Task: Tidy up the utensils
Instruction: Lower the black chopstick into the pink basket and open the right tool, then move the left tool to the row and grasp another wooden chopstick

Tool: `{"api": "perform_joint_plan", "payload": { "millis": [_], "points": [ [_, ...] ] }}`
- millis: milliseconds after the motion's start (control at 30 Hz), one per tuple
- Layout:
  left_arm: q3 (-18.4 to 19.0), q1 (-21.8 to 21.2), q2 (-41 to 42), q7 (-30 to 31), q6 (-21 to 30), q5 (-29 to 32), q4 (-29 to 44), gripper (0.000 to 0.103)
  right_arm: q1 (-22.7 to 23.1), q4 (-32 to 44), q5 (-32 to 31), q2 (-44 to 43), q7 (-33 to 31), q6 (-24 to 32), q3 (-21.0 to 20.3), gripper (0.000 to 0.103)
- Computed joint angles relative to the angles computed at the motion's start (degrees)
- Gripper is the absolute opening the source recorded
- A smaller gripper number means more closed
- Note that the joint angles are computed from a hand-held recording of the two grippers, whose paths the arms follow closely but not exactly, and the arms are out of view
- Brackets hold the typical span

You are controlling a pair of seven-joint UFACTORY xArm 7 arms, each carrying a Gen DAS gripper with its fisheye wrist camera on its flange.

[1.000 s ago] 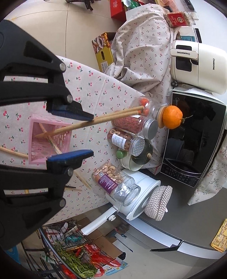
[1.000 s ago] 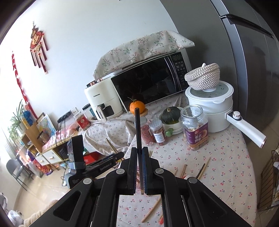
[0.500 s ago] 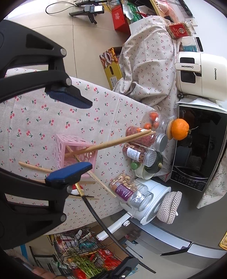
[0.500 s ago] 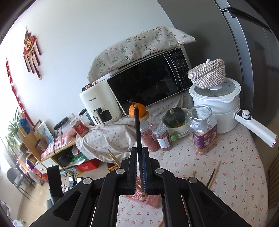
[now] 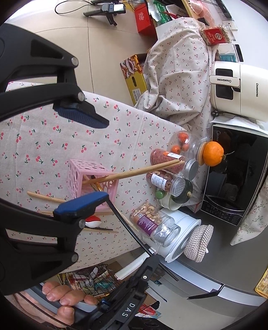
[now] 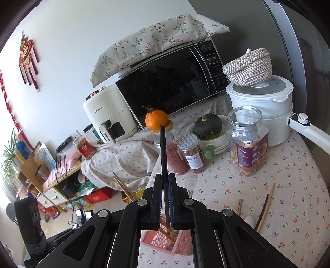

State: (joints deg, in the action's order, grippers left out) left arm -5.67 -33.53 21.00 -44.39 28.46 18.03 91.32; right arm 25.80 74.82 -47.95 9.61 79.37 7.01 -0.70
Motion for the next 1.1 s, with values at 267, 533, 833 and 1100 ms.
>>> {"api": "perform_joint_plan", "payload": {
  "millis": [267, 533, 833, 1100],
  "points": [
    [-0.5, -0.1, 1.4, 1.6, 2.1, -0.9, 1.6, 0.065, 0.0, 1.7, 8.4, 4.2, -9.0, 3.1, 2.1, 0.005],
    [-2.0, 0.5, 2.4, 5.1, 3.2, -5.5, 2.5, 0.065, 0.0, -0.7, 16.1, 1.6, -16.1, 4.2, 1.5, 0.035],
    [-2.7, -1.6, 3.8, 8.5, 5.3, -6.0, 4.5, 0.076, -4.9, -10.3, 13.7, -9.5, -15.8, 7.1, 4.8, 0.064],
    [-4.8, -3.0, 8.4, 12.6, 11.5, -10.7, 9.5, 0.081, -9.6, -17.8, 26.1, -13.7, -25.6, 11.8, 8.2, 0.076]
  ]
}}
